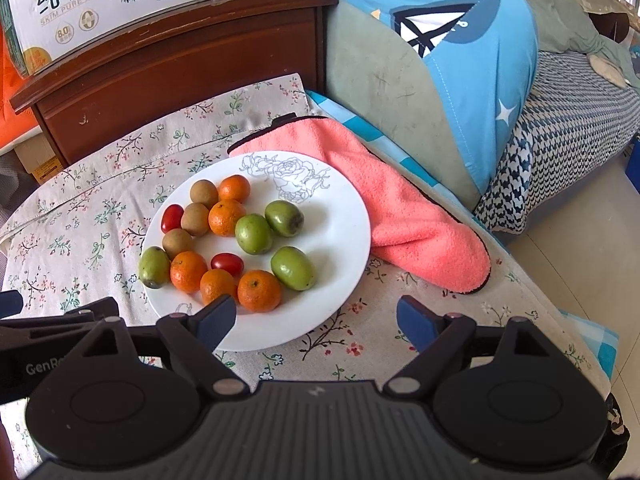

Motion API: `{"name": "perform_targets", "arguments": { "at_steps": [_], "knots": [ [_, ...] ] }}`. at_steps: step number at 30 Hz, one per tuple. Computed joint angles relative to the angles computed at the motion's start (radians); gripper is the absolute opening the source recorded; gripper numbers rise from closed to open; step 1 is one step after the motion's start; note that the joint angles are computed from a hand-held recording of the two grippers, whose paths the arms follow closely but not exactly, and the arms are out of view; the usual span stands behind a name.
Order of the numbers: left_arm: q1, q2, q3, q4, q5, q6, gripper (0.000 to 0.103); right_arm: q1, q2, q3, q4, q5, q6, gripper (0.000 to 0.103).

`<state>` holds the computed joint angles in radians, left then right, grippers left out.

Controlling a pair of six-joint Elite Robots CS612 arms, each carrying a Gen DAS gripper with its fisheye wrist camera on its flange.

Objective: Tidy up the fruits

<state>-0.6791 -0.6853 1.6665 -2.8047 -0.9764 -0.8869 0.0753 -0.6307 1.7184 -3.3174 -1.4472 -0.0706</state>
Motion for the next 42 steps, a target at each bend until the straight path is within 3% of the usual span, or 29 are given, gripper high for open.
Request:
{"name": "perform_targets", "arguments": {
  "at_steps": [12,28,36,42],
  "knots": [
    [0.008,0.006,-0.014,0.039,-0.015,-0.021,0.096,0.007,0.005,-0.021,0.051,-0.017,0.006,0.087],
    [0.001,0.0,-0.001,0.023,0.0,-0.001,0.096,0.005,0.003,-0.009,0.034,-0.015,-0.007,0.088],
    [-0.013,-0.017,0.045,-0.019,0.002,-0.032,0.096,0.001,-0.014,0.03,-0.009,0.007,-0.043,0.088],
    [-0.029,-0.04,0.103,-0.067,-0.02,-0.05,0.096,-0.006,-0.026,0.092,-0.101,0.039,-0.101,0.088]
  ]
}}
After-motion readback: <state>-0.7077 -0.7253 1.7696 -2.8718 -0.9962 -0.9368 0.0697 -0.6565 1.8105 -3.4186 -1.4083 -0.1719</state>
